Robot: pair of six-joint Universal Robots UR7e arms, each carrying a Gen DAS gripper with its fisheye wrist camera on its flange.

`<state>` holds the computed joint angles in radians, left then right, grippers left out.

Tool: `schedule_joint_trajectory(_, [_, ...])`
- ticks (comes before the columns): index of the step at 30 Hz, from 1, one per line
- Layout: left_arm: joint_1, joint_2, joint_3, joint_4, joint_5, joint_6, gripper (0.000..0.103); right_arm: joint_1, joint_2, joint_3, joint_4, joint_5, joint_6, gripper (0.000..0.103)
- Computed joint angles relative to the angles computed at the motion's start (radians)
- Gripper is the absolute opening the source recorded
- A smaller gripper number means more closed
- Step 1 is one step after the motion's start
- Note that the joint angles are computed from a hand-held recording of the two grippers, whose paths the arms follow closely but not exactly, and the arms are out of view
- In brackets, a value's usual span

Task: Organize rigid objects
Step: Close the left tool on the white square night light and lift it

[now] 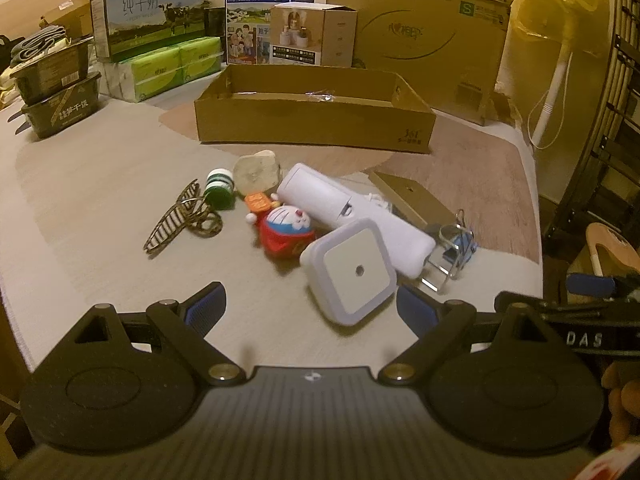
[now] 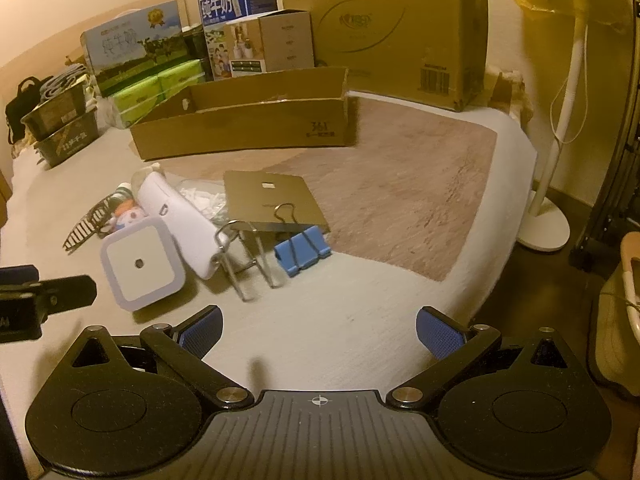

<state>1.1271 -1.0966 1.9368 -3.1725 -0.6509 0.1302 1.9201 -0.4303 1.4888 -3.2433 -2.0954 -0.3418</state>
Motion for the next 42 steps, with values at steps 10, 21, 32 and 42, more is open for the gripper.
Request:
schedule_joint_trajectory(10, [0.012, 0.11, -0.098, -0.021, 0.016, 0.006, 0.09, -0.04, 0.009, -0.033, 0.013, 0.025, -0.078, 0.102])
schedule_joint_trajectory(21, [0.036, 0.227, -0.195, -0.078, 0.103, 0.042, 0.089, -0.065, 0.022, -0.07, 0.051, 0.019, -0.084, 0.102])
schedule_joint_trajectory(32, [0.047, 0.128, -0.11, -0.025, 0.093, 0.003, 0.085, -0.066, 0.045, -0.103, 0.071, 0.04, -0.126, 0.102])
schedule_joint_trajectory(42, [0.066, 0.089, -0.1, -0.027, 0.003, 0.04, 0.069, -0.073, 0.043, -0.109, 0.07, 0.071, -0.18, 0.102])
